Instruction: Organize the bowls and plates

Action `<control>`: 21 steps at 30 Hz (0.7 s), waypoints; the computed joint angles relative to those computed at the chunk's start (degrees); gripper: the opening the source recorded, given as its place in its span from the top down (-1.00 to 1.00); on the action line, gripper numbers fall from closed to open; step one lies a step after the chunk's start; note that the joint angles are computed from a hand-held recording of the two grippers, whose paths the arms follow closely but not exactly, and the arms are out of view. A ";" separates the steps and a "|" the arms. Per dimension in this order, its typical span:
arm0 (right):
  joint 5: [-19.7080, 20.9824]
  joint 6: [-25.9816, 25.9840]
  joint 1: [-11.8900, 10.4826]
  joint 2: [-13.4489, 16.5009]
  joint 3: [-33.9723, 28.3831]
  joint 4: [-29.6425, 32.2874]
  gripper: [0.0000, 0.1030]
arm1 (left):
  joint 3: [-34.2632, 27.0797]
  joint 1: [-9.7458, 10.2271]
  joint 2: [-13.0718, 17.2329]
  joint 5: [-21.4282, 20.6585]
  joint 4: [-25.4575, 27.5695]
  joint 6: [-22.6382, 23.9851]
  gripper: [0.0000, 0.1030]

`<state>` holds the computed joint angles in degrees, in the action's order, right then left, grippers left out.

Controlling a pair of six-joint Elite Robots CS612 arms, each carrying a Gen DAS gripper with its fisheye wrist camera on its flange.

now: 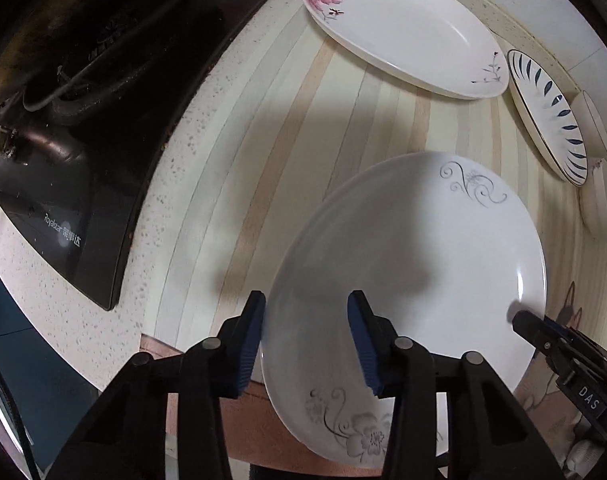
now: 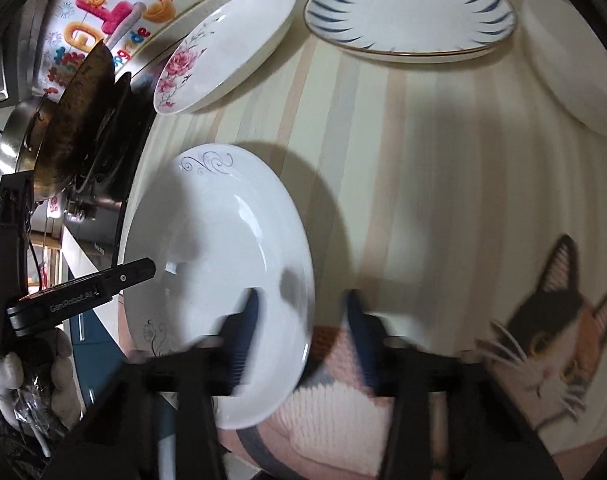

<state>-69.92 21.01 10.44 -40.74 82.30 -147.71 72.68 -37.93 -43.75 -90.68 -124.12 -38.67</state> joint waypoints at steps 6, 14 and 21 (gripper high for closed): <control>0.21 -1.95 0.42 1.22 -1.82 0.68 0.68 | 0.12 -0.19 -0.48 0.35 0.09 0.19 0.28; 2.04 -1.76 -0.69 -0.51 0.43 0.39 0.68 | -1.83 -1.81 -0.43 1.16 0.02 1.17 0.28; 2.37 -1.39 -2.54 -3.40 3.54 -0.10 0.68 | -5.16 -3.32 0.57 0.11 0.22 3.31 0.28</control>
